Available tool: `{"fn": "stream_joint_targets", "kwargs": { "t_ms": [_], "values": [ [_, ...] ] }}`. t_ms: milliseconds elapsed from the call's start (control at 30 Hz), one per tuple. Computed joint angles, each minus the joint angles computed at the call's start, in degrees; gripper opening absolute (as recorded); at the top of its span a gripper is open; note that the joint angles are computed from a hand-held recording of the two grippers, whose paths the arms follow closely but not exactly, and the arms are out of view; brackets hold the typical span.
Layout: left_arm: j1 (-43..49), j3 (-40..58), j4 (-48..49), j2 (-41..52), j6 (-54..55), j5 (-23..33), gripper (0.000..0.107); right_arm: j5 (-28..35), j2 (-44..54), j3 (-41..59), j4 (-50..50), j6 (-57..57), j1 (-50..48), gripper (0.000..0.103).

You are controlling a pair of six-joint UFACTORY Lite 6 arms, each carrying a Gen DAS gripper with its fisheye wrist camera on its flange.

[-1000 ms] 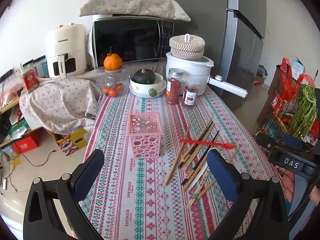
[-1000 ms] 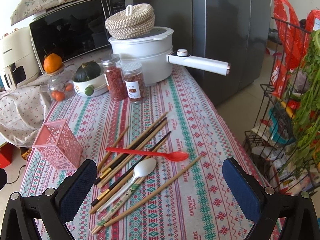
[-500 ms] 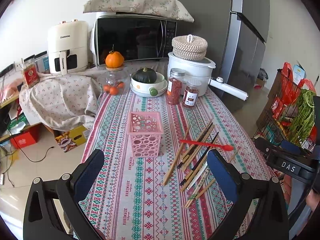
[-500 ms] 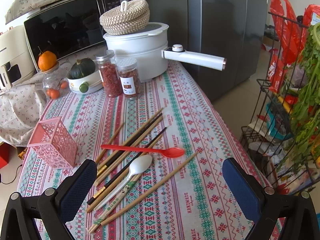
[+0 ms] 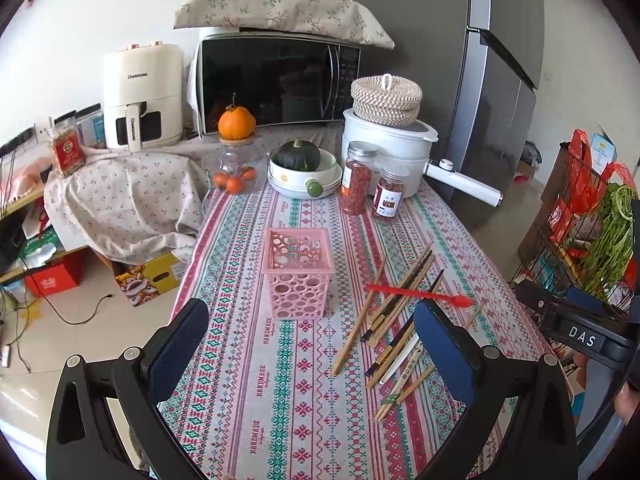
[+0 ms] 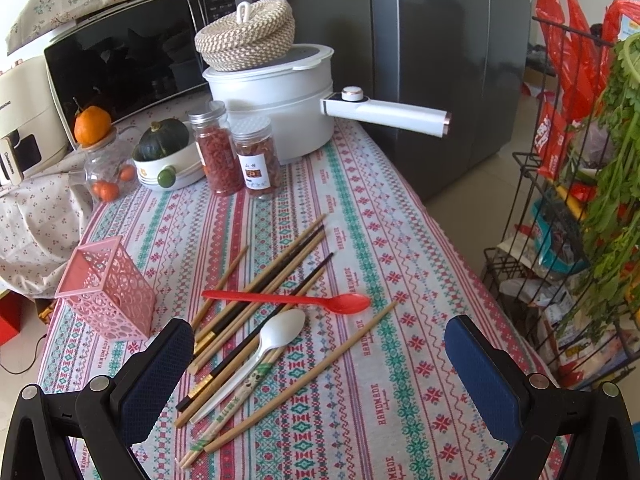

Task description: Organize utensils

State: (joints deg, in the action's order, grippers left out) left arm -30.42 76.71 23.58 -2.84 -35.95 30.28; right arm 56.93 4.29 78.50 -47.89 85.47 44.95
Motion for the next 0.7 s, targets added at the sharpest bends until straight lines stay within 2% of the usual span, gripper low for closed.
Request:
{"fn": "stream_joint_targets", "kwargs": {
  "t_ms": [267, 533, 700],
  "values": [
    [1.5, 0.4, -7.1, 0.5, 5.5, -0.6, 0.103, -2.0, -1.8, -1.6, -0.9, 3.5, -0.1, 0.103],
    [0.5, 0.7, -4.5, 0.6, 3.4, -0.2, 0.103, -2.5, -0.7, -1.0, -0.7, 2.7, 0.1, 0.103],
    [1.3, 0.4, -7.6, 0.6, 5.7, -0.6, 0.103, -2.7, -2.0, -2.0, -1.3, 3.7, -0.3, 0.103]
  ]
}}
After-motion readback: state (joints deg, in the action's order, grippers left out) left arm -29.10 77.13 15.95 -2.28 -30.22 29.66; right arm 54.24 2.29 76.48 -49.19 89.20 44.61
